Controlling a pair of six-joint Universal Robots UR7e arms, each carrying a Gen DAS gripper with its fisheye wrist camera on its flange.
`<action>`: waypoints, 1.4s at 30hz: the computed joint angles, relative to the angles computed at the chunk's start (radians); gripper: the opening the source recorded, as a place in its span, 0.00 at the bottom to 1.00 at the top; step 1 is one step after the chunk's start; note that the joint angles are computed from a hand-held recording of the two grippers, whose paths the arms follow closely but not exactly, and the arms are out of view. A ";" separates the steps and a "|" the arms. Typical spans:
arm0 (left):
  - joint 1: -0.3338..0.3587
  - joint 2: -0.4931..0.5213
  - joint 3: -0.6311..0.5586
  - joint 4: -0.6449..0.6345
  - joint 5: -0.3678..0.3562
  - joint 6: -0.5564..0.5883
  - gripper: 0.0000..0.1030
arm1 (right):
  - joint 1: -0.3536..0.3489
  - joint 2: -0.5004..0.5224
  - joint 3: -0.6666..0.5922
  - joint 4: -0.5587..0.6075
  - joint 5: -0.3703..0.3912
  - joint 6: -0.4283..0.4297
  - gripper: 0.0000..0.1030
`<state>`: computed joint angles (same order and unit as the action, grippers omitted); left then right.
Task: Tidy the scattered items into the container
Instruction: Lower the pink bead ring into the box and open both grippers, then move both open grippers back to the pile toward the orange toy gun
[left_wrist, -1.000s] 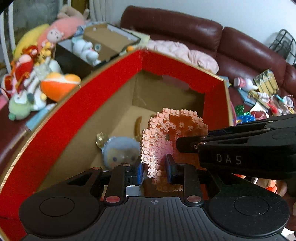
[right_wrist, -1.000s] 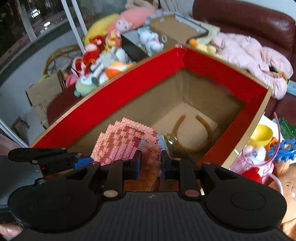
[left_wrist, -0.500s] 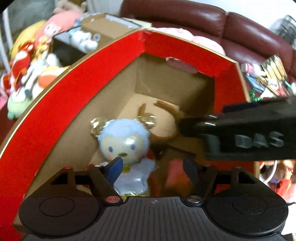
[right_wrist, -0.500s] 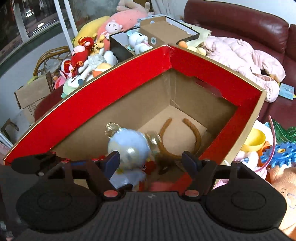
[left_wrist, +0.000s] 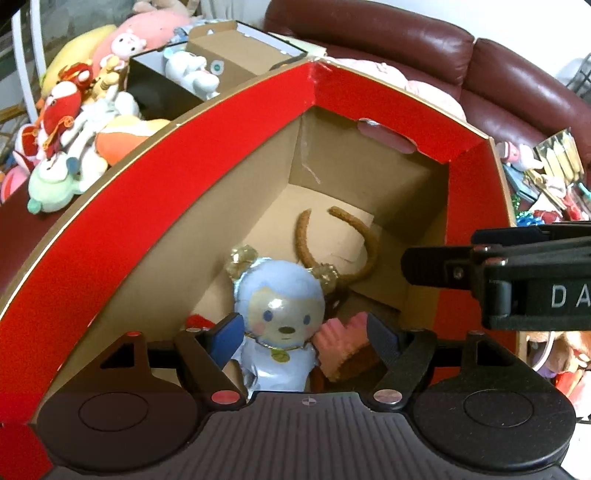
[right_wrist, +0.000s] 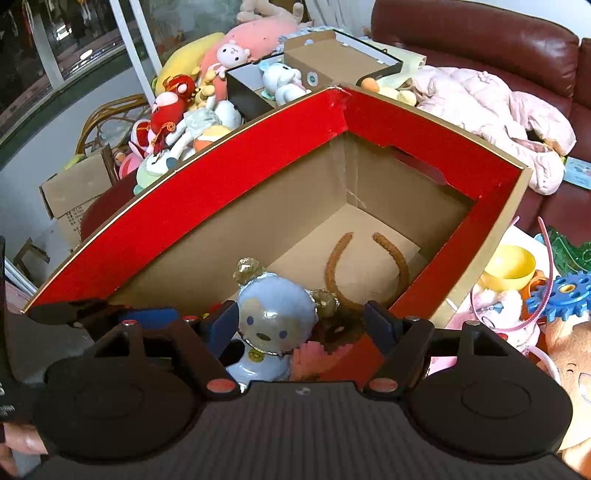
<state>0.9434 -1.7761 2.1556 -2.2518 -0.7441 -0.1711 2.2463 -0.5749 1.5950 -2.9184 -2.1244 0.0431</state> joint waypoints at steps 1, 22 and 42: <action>-0.004 -0.001 0.003 -0.003 0.002 0.002 0.82 | 0.000 -0.004 0.004 -0.001 0.001 0.005 0.78; -0.184 0.000 0.056 -0.058 0.015 0.025 0.87 | -0.030 -0.224 0.218 -0.178 -0.088 0.052 0.84; -0.359 0.074 0.171 -0.061 -0.067 0.004 0.88 | -0.108 -0.484 0.583 -0.344 -0.243 0.134 0.84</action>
